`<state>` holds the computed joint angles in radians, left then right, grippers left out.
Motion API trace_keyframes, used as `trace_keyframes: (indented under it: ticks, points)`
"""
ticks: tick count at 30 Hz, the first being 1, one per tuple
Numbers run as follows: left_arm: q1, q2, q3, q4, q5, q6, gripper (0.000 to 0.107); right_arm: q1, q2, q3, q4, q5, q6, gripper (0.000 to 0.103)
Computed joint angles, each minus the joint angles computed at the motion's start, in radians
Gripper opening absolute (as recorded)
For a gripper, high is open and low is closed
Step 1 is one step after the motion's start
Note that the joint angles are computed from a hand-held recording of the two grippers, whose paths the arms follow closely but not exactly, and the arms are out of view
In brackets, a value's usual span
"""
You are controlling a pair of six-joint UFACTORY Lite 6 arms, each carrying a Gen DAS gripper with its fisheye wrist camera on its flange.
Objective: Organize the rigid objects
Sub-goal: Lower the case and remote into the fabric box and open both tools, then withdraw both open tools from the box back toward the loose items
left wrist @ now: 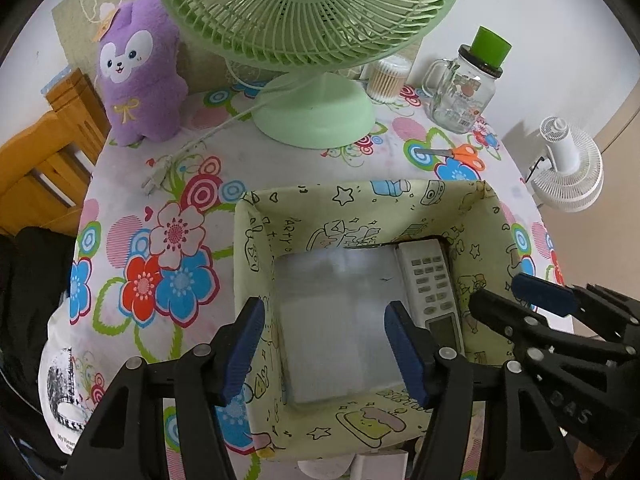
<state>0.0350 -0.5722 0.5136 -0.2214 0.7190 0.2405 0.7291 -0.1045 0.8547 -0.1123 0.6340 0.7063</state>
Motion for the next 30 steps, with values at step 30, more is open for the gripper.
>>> trace_keyframes:
  ticks: [30]
  points:
    - [0.049, -0.434, -0.011, 0.100, 0.315, -0.086, 0.090, 0.245, -0.396, -0.181, -0.221, 0.175, 0.389, 0.088]
